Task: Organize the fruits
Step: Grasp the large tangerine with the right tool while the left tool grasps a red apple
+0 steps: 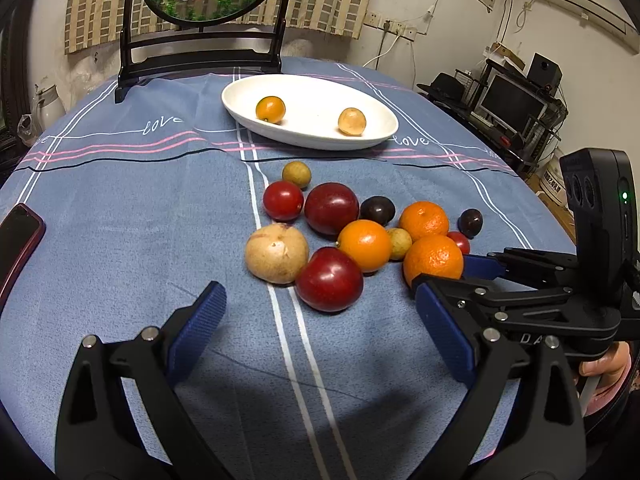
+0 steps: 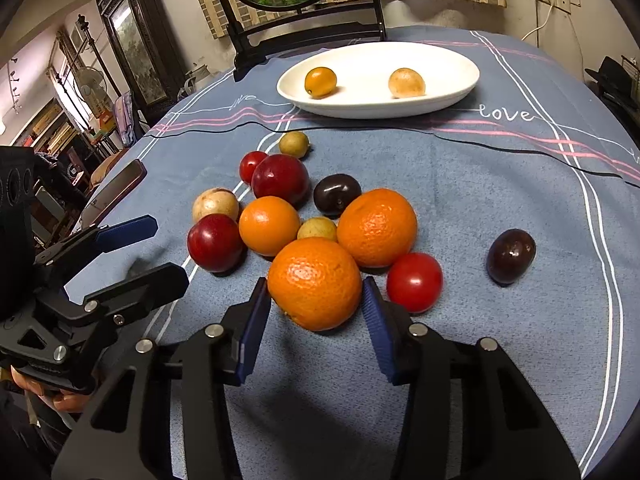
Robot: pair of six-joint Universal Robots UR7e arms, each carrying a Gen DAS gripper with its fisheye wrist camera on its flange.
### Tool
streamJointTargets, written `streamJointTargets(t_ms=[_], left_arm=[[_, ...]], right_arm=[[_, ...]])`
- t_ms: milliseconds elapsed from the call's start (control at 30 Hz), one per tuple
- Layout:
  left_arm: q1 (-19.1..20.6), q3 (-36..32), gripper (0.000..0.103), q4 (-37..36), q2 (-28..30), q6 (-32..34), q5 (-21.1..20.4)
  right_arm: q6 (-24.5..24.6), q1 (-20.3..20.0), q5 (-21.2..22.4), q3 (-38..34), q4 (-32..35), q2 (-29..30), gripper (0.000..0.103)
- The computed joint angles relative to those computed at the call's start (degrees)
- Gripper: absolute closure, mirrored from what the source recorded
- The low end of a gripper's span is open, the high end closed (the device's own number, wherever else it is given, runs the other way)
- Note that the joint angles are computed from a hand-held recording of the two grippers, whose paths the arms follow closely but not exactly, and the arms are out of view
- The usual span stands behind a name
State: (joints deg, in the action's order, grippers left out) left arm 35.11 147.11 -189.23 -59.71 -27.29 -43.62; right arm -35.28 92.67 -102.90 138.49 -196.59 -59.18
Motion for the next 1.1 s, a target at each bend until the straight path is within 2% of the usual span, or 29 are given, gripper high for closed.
streamJointTargets(t_ms=[233, 400, 500, 600, 767, 1100], left_arm=[[0.0, 0.0, 0.006, 0.0, 0.0, 0.1, -0.1], [0.1, 0.2, 0.006, -1.6, 0.2, 1.4, -0.9], [0.1, 0.3, 0.01, -3.2, 0.6, 3.2, -1.9], [0.2, -0.5, 0.021, -0.8, 0.8, 3.3, -2.4], [1.3, -2.6, 0.056, 6.0, 0.6, 1.0, -2.7], [3.1, -4.6, 0.058, 7.0, 1.3, 0.1, -2.7]], right_arm=[[0.5, -0.4, 0.8, 0.2, 0.5, -0.4, 0.058], [0.6, -2.2, 4.9, 1.0, 0.9, -2.1, 0.058], [1.0, -2.5, 5.4, 1.0, 1.4, -2.5, 0.058], [1.0, -2.7, 6.2, 1.1, 1.6, -2.8, 0.058], [1.0, -3.2, 7.2, 1.2, 2.2, -3.2, 0.058], [0.5, -4.0, 9.1, 1.4, 3.1, -4.0, 0.058]])
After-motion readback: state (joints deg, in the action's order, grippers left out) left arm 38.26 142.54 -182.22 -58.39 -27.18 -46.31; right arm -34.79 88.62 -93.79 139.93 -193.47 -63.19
